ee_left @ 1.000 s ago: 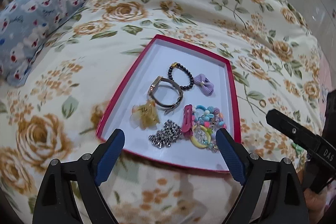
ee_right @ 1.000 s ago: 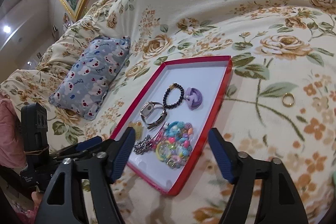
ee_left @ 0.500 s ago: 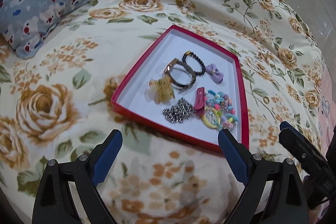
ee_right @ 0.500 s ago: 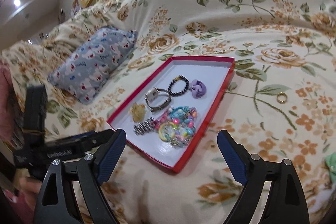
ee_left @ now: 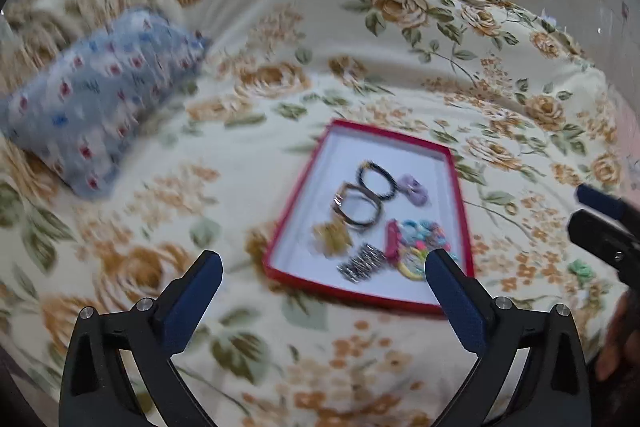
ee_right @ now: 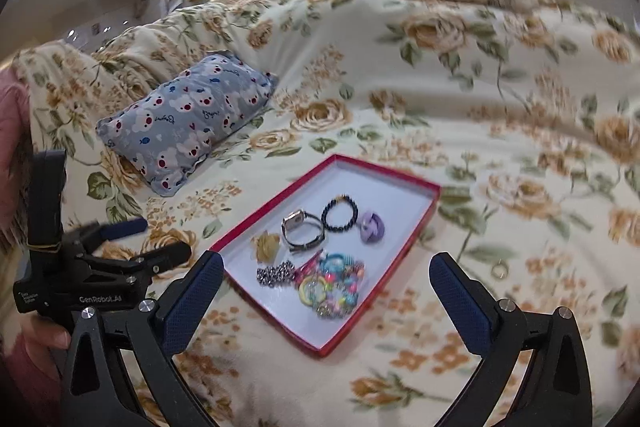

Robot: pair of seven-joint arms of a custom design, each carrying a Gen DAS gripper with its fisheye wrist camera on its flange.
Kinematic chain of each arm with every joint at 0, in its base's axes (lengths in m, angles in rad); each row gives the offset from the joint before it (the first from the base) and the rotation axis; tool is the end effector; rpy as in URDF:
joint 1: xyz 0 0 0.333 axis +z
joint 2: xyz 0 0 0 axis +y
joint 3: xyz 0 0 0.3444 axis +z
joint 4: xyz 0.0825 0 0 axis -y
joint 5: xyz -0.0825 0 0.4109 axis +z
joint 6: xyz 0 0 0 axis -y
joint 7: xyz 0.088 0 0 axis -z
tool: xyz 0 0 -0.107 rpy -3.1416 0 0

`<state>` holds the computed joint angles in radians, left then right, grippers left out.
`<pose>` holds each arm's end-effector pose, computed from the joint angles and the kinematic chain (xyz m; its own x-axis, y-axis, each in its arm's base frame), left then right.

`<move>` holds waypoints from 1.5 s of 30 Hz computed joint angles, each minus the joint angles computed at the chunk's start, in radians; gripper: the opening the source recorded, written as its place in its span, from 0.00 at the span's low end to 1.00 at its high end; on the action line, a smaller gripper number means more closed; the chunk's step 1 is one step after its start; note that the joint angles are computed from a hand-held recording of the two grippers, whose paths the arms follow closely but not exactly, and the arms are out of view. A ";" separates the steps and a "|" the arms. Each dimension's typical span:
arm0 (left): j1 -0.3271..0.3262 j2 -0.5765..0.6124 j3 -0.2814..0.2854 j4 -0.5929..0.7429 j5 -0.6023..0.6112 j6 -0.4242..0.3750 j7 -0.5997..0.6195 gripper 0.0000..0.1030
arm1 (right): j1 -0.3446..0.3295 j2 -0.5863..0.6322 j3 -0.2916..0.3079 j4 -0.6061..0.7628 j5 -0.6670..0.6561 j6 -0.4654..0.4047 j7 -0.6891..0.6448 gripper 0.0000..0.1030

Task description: Organize jewelry

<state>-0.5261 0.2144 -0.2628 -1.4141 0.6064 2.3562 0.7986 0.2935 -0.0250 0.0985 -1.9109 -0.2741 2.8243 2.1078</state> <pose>0.5180 -0.4765 0.6957 -0.2647 -0.9641 0.0203 -0.6189 0.1537 -0.7703 0.5748 0.2531 0.6363 0.1588 -0.9722 -0.1719 -0.6034 0.0423 -0.7964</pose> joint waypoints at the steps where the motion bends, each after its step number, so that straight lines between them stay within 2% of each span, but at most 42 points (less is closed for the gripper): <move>1: -0.010 -0.002 0.004 -0.004 0.027 -0.011 -0.018 0.99 | -0.003 -0.001 0.002 -0.004 -0.050 -0.001 0.043 1.00; 3: -0.021 -0.004 0.006 -0.012 0.060 -0.031 -0.048 0.99 | -0.004 -0.003 0.005 -0.026 -0.093 0.006 0.108 1.00; 6: -0.034 -0.011 0.005 -0.041 0.109 -0.041 -0.106 0.99 | 0.000 0.002 0.004 -0.059 -0.041 0.040 0.099 1.00; 11: -0.056 0.006 0.001 -0.041 0.169 -0.070 -0.136 0.99 | 0.007 0.011 0.003 -0.090 -0.059 0.047 0.125 1.00; 26: -0.052 -0.019 -0.009 -0.082 0.194 -0.074 -0.168 0.99 | 0.005 0.006 -0.001 -0.125 -0.100 0.069 0.180 1.00; 45: -0.054 -0.020 -0.016 -0.090 0.213 -0.083 -0.161 0.99 | 0.018 0.021 -0.004 -0.123 -0.040 0.060 0.130 1.00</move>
